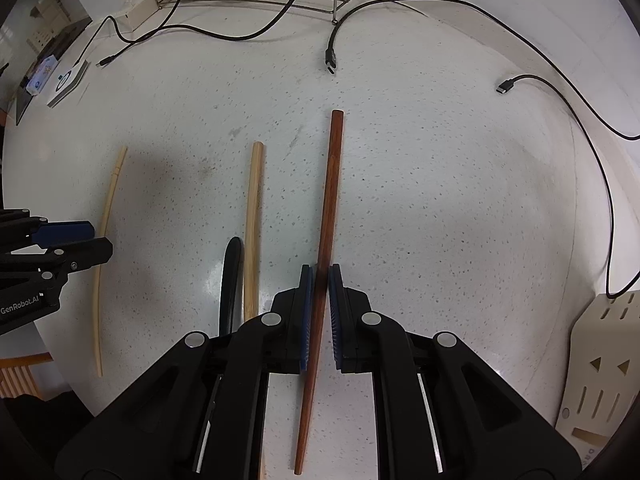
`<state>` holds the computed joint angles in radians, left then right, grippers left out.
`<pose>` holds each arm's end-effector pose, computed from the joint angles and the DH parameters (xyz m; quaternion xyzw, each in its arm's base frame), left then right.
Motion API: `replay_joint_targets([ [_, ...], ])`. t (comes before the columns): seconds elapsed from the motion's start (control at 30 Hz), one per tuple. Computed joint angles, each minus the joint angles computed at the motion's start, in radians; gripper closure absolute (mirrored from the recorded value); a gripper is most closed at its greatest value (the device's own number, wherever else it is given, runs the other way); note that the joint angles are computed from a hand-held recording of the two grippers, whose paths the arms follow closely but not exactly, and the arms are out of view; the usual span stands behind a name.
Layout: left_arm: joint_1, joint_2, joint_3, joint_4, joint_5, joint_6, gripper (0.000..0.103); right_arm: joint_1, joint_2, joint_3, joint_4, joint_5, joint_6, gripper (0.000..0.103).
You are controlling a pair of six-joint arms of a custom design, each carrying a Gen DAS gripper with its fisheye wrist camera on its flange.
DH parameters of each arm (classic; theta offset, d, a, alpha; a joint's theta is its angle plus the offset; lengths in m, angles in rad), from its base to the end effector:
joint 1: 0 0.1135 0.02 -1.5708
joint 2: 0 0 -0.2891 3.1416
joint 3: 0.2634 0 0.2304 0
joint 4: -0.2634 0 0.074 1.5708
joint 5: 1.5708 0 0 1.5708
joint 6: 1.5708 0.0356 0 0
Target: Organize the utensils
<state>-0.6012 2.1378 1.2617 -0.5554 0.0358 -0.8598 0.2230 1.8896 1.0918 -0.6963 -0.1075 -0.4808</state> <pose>0.3118 -0.2154 0.1163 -0.1274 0.9893 -0.0597 0.0399 0.3086 0.0739 0.1616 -0.3459 0.9360 0.0483 0.0449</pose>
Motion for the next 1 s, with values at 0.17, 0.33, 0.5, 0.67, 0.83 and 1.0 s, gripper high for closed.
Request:
replay_joint_targets([
  [0.17,0.011,0.006,-0.017,0.012,0.006,0.077,0.097,-0.006,0.001,0.002,-0.002,-0.001,-0.005,0.095],
  [0.33,0.020,0.048,0.030,-0.031,0.005,0.183,0.097,-0.003,0.005,0.006,-0.001,-0.003,-0.003,0.095],
  [0.5,0.026,0.082,0.066,-0.064,0.020,0.258,0.097,-0.010,-0.001,-0.005,0.006,-0.011,-0.003,0.095],
  [0.67,0.029,0.090,0.072,-0.083,0.047,0.323,0.099,-0.019,-0.001,-0.006,0.002,-0.018,-0.006,0.095],
  [0.83,0.039,0.057,0.061,-0.104,0.050,0.320,0.099,-0.021,-0.007,-0.013,0.006,-0.014,-0.010,0.095],
  [1.0,0.032,0.046,0.050,-0.108,0.045,0.279,0.099,-0.031,-0.006,-0.015,0.006,-0.021,-0.004,0.097],
])
